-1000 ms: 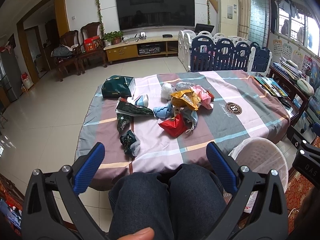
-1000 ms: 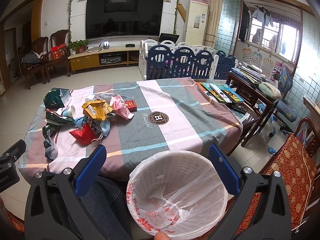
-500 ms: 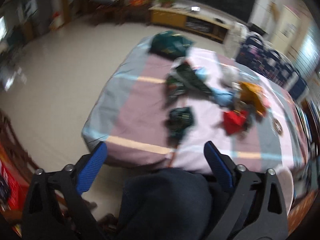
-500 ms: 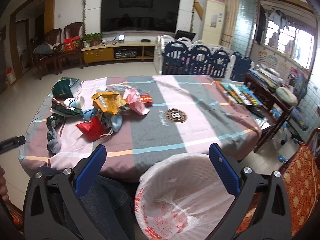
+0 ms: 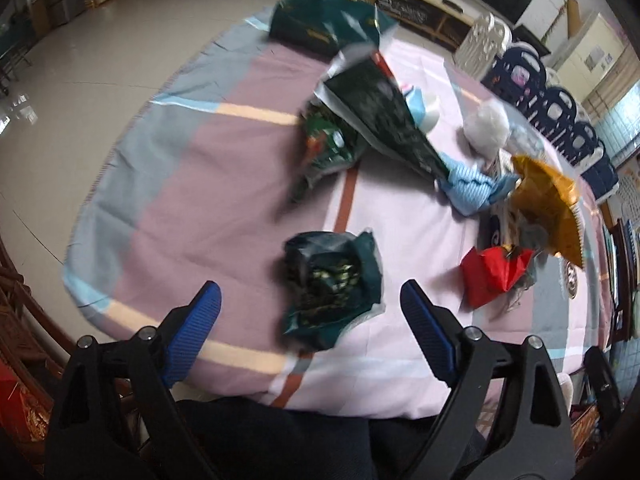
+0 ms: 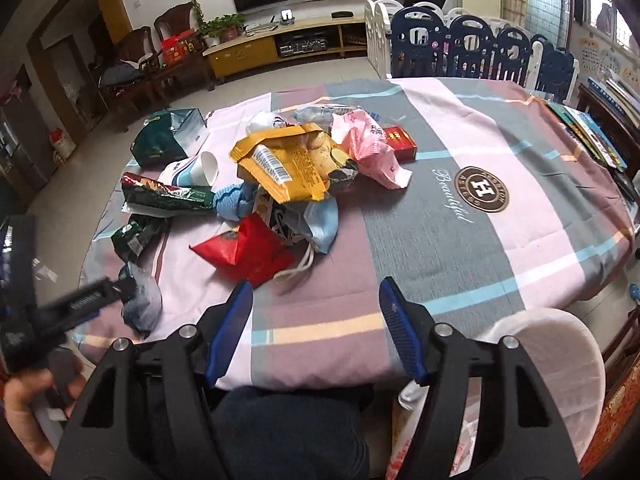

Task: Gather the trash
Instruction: 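Grasp the dark green wrapper with the left gripper while the right gripper grasps the red packet, then drop the red packet into the white wastebasket with the right gripper while the left gripper drops the green wrapper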

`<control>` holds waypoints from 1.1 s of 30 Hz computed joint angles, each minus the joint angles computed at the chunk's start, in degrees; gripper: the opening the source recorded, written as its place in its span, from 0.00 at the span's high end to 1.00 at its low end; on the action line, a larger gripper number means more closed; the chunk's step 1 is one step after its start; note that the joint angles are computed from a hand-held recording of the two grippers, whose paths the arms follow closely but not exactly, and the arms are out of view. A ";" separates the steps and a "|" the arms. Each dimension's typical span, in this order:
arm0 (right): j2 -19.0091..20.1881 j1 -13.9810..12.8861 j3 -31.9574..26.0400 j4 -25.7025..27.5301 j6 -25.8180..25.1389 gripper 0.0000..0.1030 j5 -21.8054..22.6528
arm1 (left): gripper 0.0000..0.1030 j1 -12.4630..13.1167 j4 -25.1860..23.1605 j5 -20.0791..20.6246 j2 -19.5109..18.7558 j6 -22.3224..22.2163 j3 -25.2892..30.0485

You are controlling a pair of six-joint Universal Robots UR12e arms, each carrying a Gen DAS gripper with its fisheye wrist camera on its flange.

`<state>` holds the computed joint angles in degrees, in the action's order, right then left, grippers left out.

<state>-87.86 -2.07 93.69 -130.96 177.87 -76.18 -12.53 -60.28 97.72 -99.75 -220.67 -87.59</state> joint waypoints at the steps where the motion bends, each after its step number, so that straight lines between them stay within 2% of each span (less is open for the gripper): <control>1: 0.53 -0.01 -0.49 0.32 -0.32 0.36 0.37 | 0.19 -0.04 -0.91 -0.08 -0.74 -0.05 0.52; 2: 1.25 0.18 -1.11 0.61 -0.68 0.36 0.96 | 0.38 0.07 -1.64 -0.72 -1.10 -0.08 0.81; 3: 1.91 0.41 -1.72 1.14 -1.10 0.35 1.90 | 0.46 0.63 -0.88 -3.31 -1.08 0.08 0.37; 7: 5.05 2.35 -4.06 3.41 -4.19 0.22 4.43 | 0.53 1.16 2.28 -4.15 -0.22 -1.62 -1.42; 11: 8.98 5.76 -7.43 6.48 -7.74 0.22 -0.12 | 0.55 0.51 2.01 0.62 0.79 -3.35 -2.02; 13: 10.46 6.79 -9.33 9.82 -9.01 0.23 -2.83 | 0.56 0.29 2.05 3.22 1.41 -4.17 -2.38; 14: 10.81 6.72 -9.78 10.95 -9.39 0.28 -1.99 | 0.56 0.35 2.54 3.82 1.71 -4.64 -2.64; 15: 10.84 6.40 -9.77 11.36 -9.73 0.49 -0.33 | 0.56 0.44 2.95 4.55 2.06 -5.05 -2.87; 16: 10.68 6.15 -9.59 11.39 -9.80 0.60 0.66 | 0.56 0.32 2.92 5.11 2.32 -5.30 -2.87; 17: 10.33 5.90 -9.18 11.03 -9.52 0.61 1.14 | 0.56 0.39 3.17 5.58 2.72 -5.31 -3.15; 20: 8.16 4.46 -6.89 8.35 -8.57 0.64 5.17 | 0.56 0.33 3.95 6.64 3.48 -5.32 -3.41; 23: 5.17 2.61 -5.02 8.01 -8.75 0.64 8.73 | 0.56 -0.18 4.25 7.25 4.49 -4.79 -3.29; 27: -0.61 -1.58 -1.43 6.29 -9.17 0.64 12.87 | 0.56 -1.96 6.09 8.06 5.19 -2.14 -2.42; 30: -5.20 -5.22 1.51 3.64 -7.74 0.64 12.86 | 0.56 -3.63 7.82 7.18 5.42 0.77 -1.52; 33: -9.26 -8.87 4.20 1.90 -7.92 0.64 9.02 | 0.56 -5.53 9.60 5.27 5.11 4.32 -0.33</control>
